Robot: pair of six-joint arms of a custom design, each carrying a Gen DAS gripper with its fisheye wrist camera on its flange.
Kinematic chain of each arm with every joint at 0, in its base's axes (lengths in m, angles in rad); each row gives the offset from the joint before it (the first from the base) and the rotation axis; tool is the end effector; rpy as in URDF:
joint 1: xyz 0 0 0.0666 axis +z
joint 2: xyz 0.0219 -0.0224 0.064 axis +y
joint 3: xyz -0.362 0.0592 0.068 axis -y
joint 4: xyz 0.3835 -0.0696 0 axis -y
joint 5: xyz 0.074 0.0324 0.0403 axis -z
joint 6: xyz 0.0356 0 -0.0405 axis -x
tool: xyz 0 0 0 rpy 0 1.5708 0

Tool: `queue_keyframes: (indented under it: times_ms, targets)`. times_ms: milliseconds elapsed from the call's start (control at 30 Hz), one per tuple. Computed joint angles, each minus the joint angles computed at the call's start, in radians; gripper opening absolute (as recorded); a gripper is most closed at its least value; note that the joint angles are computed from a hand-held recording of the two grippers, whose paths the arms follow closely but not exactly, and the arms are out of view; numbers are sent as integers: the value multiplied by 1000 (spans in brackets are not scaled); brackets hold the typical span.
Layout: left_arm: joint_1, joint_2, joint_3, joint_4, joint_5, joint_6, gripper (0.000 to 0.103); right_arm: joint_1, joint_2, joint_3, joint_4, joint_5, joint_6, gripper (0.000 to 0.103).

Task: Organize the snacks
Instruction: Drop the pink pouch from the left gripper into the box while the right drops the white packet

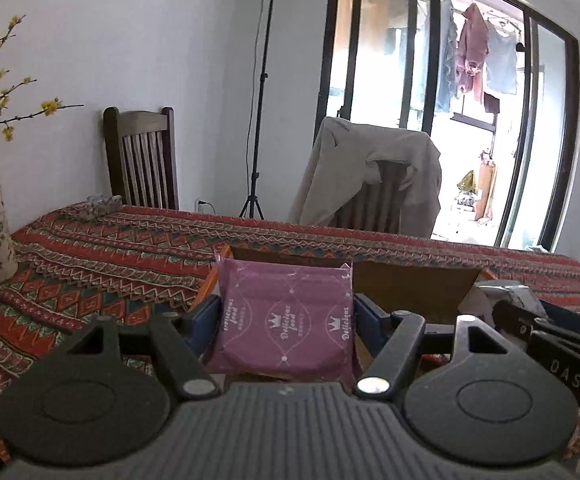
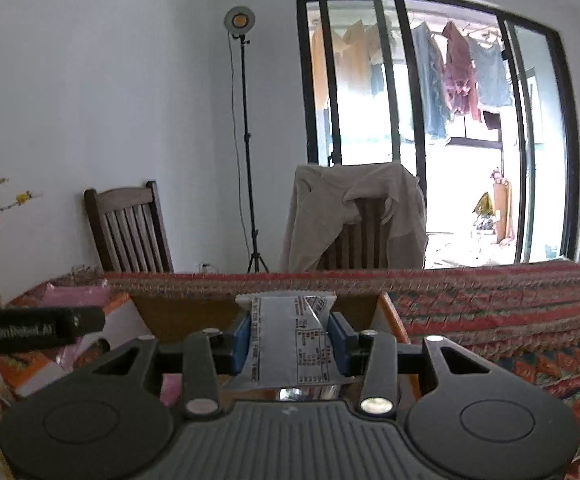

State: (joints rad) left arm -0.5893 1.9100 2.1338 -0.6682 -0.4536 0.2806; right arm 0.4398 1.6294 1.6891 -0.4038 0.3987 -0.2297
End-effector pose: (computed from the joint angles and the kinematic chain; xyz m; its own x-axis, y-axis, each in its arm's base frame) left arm 0.5705 -0.3631 0.4887 -0.3907 -0.0382 -0.9197 0.0650 0.9955 -0.0690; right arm 0.5438 0.2402 0.4747 -0.3113 0.0854 -0.9465 0.0094 0.9962 0.0868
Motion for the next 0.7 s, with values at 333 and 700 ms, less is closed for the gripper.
queue_keyframes:
  times_ms: [333,700]
  targets:
    - [7,-54,-133,135,31,-49,91,-5,-5,-22,-39,-26,-34,67]
    - [-3,-89,-196,227,-9,-47,103,-4,-22,-45,-16,0,-47,103]
